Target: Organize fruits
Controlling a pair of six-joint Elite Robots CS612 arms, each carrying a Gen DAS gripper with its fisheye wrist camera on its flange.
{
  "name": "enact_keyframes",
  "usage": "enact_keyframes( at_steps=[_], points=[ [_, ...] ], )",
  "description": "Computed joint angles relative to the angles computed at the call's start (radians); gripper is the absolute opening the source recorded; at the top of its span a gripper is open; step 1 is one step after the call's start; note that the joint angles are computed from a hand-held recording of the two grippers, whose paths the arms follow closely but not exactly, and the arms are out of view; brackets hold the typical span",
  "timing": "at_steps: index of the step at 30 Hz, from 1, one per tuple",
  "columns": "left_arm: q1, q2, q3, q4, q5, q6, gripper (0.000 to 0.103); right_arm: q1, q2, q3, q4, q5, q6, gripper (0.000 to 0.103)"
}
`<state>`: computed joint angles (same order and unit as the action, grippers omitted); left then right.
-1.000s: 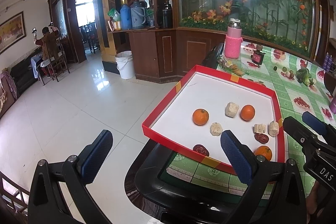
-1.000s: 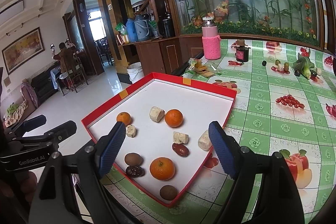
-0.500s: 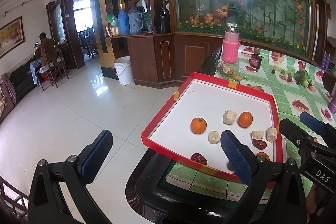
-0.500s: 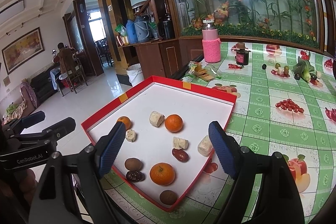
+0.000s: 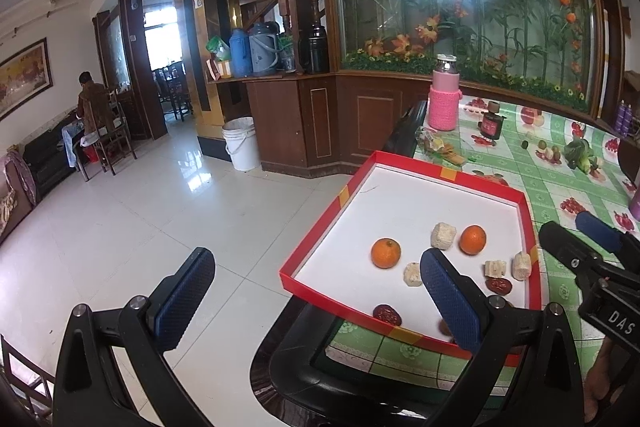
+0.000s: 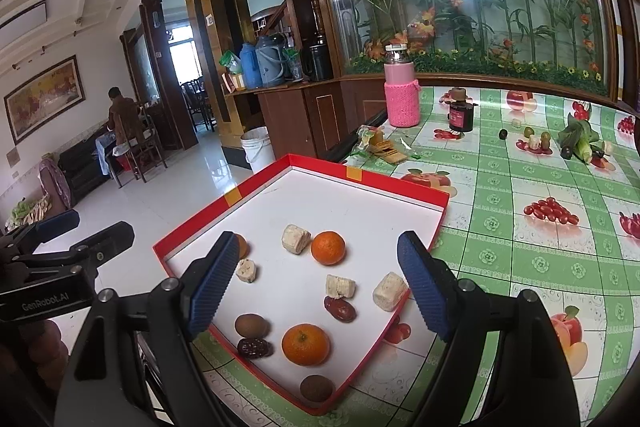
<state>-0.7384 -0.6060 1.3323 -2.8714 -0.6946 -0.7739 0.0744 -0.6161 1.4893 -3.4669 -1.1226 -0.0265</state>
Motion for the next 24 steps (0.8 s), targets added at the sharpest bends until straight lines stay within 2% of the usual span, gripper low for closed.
enact_keyframes(
  at_steps=[9,24],
  points=[
    [0.004,-0.009,0.011,0.053,0.013,-0.053,0.103,0.009,0.006,-0.013,-0.007,0.024,-0.022,0.082],
    [0.006,-0.015,0.020,0.045,-0.013,-0.072,0.103,0.017,0.013,-0.020,-0.004,0.035,-0.044,0.082]
  ],
)
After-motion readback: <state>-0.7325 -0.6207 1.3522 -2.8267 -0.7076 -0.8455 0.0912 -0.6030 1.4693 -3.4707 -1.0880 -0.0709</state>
